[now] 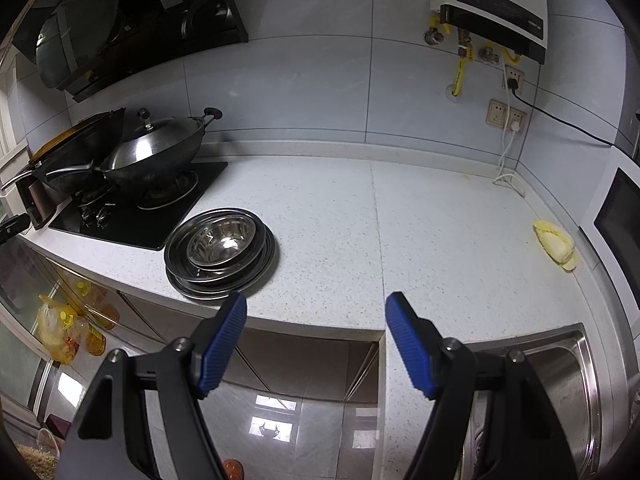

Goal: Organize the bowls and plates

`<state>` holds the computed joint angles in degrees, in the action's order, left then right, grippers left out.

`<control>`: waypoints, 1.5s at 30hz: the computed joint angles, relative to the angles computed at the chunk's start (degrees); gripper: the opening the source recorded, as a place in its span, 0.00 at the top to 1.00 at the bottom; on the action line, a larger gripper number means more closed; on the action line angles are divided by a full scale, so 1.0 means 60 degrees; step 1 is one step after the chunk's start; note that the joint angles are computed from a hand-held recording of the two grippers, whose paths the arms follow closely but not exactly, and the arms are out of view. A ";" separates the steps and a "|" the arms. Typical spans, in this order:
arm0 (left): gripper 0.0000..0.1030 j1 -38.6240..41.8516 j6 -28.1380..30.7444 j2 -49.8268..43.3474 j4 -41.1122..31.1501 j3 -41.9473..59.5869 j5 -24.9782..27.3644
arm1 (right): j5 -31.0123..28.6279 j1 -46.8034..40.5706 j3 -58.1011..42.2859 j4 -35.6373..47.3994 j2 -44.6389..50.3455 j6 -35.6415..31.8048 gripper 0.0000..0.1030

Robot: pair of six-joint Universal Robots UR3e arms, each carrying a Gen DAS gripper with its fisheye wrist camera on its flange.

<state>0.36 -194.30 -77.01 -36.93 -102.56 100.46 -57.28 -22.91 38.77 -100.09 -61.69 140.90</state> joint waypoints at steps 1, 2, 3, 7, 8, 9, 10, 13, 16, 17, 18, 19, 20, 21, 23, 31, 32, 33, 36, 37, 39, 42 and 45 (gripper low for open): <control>0.14 0.0025 0.0015 -0.0004 0.0001 0.0001 -0.0035 | -0.0019 -0.0005 0.0025 -0.0025 -0.0013 0.0022 0.31; 0.14 0.0018 0.0024 -0.0016 -0.0006 0.0010 -0.0047 | -0.0024 -0.0024 0.0042 -0.0027 -0.0024 0.0016 0.31; 0.14 0.0000 0.0044 -0.0063 -0.0017 0.0054 -0.0054 | -0.0036 -0.0037 0.0071 -0.0042 -0.0041 0.0018 0.31; 0.14 -0.0150 0.0140 -0.0320 -0.0090 0.0300 -0.0029 | -0.0053 -0.0098 0.0266 -0.0126 -0.0161 0.0028 0.31; 0.14 -0.0231 0.0149 -0.0396 -0.0082 0.0357 0.0030 | -0.0056 -0.0115 0.0309 -0.0145 -0.0188 0.0028 0.31; 0.14 -0.0292 0.0163 -0.0458 -0.0076 0.0406 0.0053 | -0.0063 -0.0137 0.0347 -0.0161 -0.0215 0.0023 0.31; 0.14 -0.0323 0.0198 -0.0524 -0.0069 0.0460 0.0004 | -0.0080 -0.0166 0.0398 -0.0178 -0.0249 0.0015 0.31; 0.14 -0.0423 0.0258 -0.0650 -0.0094 0.0564 0.0044 | -0.0130 -0.0265 0.0556 -0.0262 -0.0353 0.0064 0.31; 0.14 -0.0487 0.0341 -0.0749 -0.0150 0.0679 0.0025 | -0.0157 -0.0378 0.0711 -0.0345 -0.0441 0.0092 0.31; 0.14 -0.0528 0.0366 -0.0794 -0.0163 0.0728 0.0041 | -0.0173 -0.0427 0.0763 -0.0358 -0.0469 0.0092 0.31; 0.14 -0.0559 0.0387 -0.0823 -0.0169 0.0758 0.0057 | -0.0183 -0.0453 0.0794 -0.0370 -0.0491 0.0091 0.31; 0.14 -0.0586 0.0415 -0.0852 -0.0161 0.0785 0.0029 | -0.0205 -0.0481 0.0854 -0.0406 -0.0529 0.0097 0.31; 0.14 -0.0599 0.0430 -0.0878 -0.0160 0.0815 -0.0023 | -0.0221 -0.0509 0.0889 -0.0427 -0.0558 0.0102 0.31; 0.14 -0.0582 0.0460 -0.0890 -0.0162 0.0837 -0.0081 | -0.0218 -0.0539 0.0921 -0.0434 -0.0591 0.0109 0.31; 0.14 -0.0622 0.0531 -0.0957 -0.0148 0.0899 -0.0142 | -0.0183 -0.0620 0.1010 -0.0452 -0.0674 0.0125 0.31; 0.14 -0.0813 0.0629 -0.1130 -0.0236 0.1111 -0.0124 | -0.0155 -0.0779 0.1104 -0.0445 -0.0756 0.0081 0.31; 0.14 -0.0827 0.0644 -0.1147 -0.0225 0.1129 -0.0118 | -0.0166 -0.0779 0.1084 -0.0442 -0.0745 0.0080 0.31; 0.14 -0.0832 0.0656 -0.1148 -0.0222 0.1139 -0.0138 | -0.0164 -0.0784 0.1070 -0.0433 -0.0738 0.0074 0.31; 0.14 -0.0924 0.0603 -0.1177 -0.0218 0.1159 -0.0046 | -0.0167 -0.0785 0.1086 -0.0447 -0.0743 0.0067 0.31; 0.14 -0.0913 0.0615 -0.1177 -0.0206 0.1156 -0.0061 | -0.0168 -0.0787 0.1081 -0.0453 -0.0741 0.0062 0.31; 0.14 -0.0925 0.0607 -0.1183 -0.0213 0.1164 -0.0059 | -0.0145 -0.0804 0.1061 -0.0422 -0.0742 0.0018 0.31; 0.14 -0.0965 0.0607 -0.1197 -0.0193 0.1174 -0.0018 | -0.0128 -0.0807 0.1033 -0.0408 -0.0732 0.0005 0.31; 0.14 -0.0915 0.0588 -0.1158 -0.0193 0.1149 -0.0136 | -0.0162 -0.0779 0.0949 -0.0357 -0.0673 -0.0010 0.31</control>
<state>-5.13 -190.77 -83.96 -38.09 -95.66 99.65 -58.25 -27.59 44.47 -102.24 -65.73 140.84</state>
